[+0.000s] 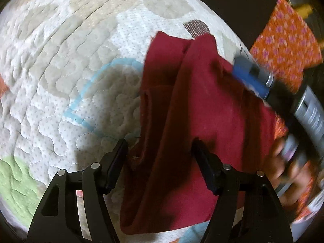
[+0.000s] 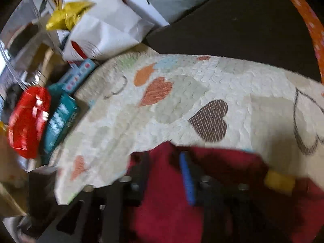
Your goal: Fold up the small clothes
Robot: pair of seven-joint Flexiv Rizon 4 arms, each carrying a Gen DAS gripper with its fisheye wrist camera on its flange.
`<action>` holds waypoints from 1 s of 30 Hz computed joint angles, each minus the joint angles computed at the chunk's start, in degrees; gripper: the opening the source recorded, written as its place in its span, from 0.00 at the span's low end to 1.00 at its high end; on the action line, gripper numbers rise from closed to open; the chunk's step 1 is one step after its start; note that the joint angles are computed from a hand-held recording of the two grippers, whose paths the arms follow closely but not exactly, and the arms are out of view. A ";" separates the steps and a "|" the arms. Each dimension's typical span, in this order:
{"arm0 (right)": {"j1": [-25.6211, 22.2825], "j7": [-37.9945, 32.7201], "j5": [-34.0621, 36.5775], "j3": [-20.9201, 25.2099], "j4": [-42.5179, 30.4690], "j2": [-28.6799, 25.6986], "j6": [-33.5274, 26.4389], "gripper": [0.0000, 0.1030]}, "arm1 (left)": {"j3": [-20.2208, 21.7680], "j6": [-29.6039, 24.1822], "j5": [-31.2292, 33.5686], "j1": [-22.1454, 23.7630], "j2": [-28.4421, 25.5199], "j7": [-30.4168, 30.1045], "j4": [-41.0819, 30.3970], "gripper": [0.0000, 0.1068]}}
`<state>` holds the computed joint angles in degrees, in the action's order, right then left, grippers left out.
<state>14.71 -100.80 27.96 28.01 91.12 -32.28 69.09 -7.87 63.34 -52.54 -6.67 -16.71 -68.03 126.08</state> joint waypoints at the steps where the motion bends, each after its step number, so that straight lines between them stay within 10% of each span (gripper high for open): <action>1: 0.13 0.82 -0.27 -0.37 0.09 -0.26 -1.32 0.47 | -0.15 0.09 -0.64 0.09 0.02 0.22 0.09 0.64; 6: 0.99 6.37 -1.04 -2.06 0.90 -0.95 -3.64 0.46 | -1.50 1.37 -3.04 -0.49 1.18 4.07 1.20 0.58; 15: -9.34 -4.16 20.21 5.30 0.72 6.45 -4.42 0.67 | -4.37 1.00 -37.42 -7.96 7.65 38.53 1.25 0.43; 19: -11.73 -5.79 27.14 5.04 -0.08 7.31 -10.34 0.67 | -2.43 0.13 -36.10 -11.06 6.28 39.73 0.02 0.43; 30: -0.35 0.30 15.49 -4.81 1.24 6.14 -11.90 0.66 | -0.21 -2.58 -30.17 -12.00 5.75 37.63 -0.73 0.43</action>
<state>14.35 -100.50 43.44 23.20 92.36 -26.13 57.19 -8.07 60.76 -82.70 -18.67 -10.96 -30.40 125.36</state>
